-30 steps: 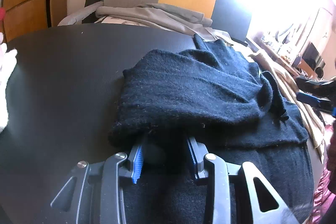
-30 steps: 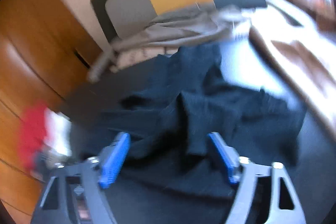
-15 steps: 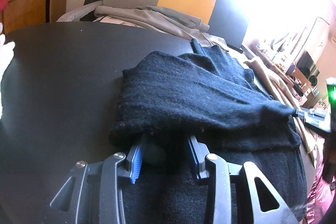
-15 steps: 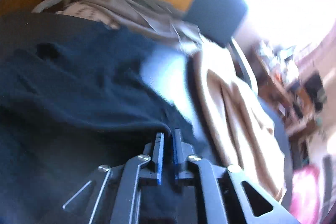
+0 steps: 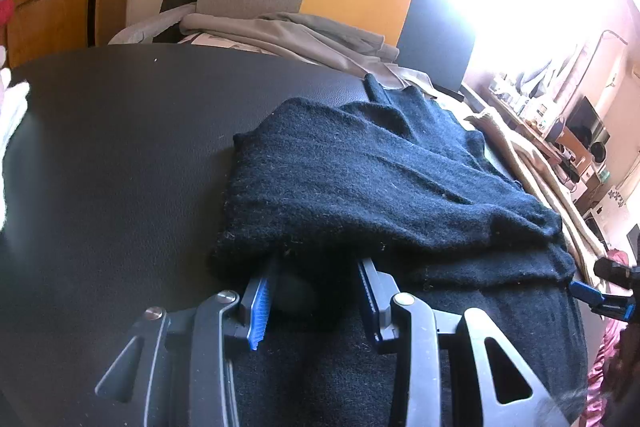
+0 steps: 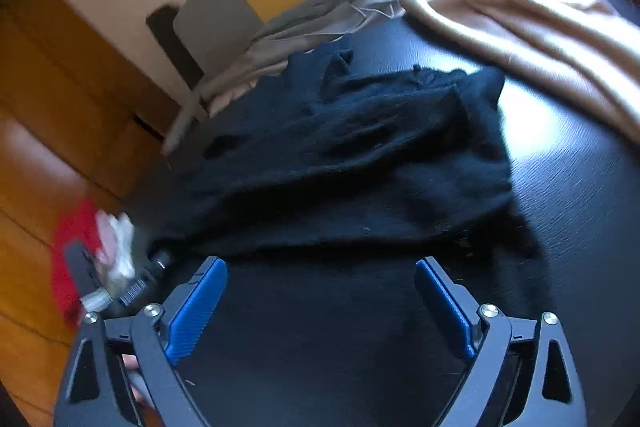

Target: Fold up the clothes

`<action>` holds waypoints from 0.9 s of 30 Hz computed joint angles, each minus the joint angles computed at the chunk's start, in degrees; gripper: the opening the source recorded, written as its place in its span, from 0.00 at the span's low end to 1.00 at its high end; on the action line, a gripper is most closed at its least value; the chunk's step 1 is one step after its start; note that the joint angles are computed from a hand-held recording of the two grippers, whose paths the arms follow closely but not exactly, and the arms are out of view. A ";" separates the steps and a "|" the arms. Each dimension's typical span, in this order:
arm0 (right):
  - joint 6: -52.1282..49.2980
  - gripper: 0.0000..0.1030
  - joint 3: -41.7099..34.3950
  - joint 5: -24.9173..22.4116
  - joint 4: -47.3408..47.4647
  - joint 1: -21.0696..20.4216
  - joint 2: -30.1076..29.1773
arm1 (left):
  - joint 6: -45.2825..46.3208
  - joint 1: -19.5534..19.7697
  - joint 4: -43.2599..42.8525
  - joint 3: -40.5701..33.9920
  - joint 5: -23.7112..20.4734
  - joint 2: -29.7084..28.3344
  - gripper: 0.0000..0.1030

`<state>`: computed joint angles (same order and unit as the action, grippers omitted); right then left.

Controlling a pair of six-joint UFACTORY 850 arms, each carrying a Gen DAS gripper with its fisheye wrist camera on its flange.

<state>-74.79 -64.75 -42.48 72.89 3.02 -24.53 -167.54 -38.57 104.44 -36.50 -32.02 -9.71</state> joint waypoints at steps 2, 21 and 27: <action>1.67 0.93 -0.98 -0.93 1.06 0.19 -0.72 | -0.64 0.01 0.48 0.09 0.00 0.03 0.36; 1.30 1.00 -4.33 -13.59 21.22 -1.75 -9.50 | -1.86 0.11 1.62 0.26 0.04 0.19 0.36; 8.95 0.94 -6.34 -10.22 17.36 -1.74 -9.63 | -5.46 0.35 4.55 0.99 0.09 0.60 0.36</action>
